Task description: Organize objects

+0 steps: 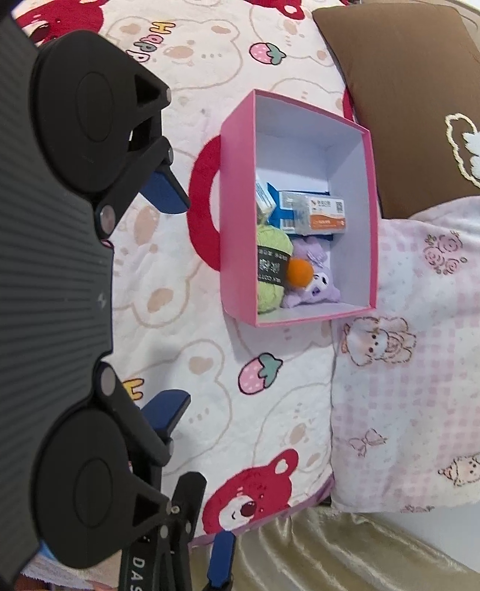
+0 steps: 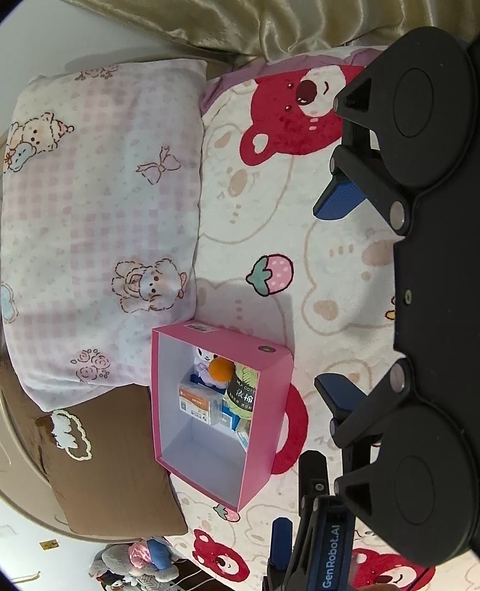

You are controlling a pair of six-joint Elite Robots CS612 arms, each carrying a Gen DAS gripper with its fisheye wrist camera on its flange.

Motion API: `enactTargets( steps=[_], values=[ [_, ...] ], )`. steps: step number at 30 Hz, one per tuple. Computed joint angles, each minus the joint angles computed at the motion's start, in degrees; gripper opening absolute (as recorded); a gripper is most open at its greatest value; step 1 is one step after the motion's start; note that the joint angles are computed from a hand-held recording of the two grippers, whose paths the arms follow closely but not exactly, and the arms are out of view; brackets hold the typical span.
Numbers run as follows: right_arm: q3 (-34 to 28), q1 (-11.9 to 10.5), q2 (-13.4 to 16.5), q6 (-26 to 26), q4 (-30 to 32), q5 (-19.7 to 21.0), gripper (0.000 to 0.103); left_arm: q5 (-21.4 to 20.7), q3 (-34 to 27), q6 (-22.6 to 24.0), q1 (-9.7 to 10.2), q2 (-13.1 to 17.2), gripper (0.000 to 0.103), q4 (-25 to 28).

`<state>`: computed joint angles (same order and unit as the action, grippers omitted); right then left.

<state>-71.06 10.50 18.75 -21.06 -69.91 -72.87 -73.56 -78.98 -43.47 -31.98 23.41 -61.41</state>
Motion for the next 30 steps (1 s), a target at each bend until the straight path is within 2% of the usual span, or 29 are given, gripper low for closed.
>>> enactTargets(
  steps=[5,10,14,17,20,27,30],
  values=[
    [-0.07,-0.06,0.07,-0.16,0.37,-0.07,0.093,1.32,0.71,-1.11,-0.14,-0.58,0.103,2.75],
    [0.22,0.10,0.02,0.32,0.23,-1.63,0.093,0.33,0.32,-1.69,-0.26,-0.80,0.103,4.11],
    [0.24,0.08,0.03,0.69,0.27,-2.10,0.093,1.31,0.78,-2.35,-0.59,-1.35,0.103,6.07],
    [0.29,0.08,-0.02,1.15,0.43,-2.05,0.093,1.67,1.30,-0.35,-0.69,-1.43,0.103,6.53],
    [0.23,0.04,0.00,0.87,0.85,-1.72,0.093,2.43,1.56,-0.86,-0.87,-1.40,0.103,7.08],
    [0.02,0.17,0.05,0.68,1.35,-2.17,0.093,1.22,0.87,-3.27,-0.67,-0.91,0.103,6.33],
    [-0.01,0.19,0.06,0.86,1.43,-2.22,0.093,2.00,0.85,-2.76,-0.78,-0.94,0.103,6.81]
  ],
)
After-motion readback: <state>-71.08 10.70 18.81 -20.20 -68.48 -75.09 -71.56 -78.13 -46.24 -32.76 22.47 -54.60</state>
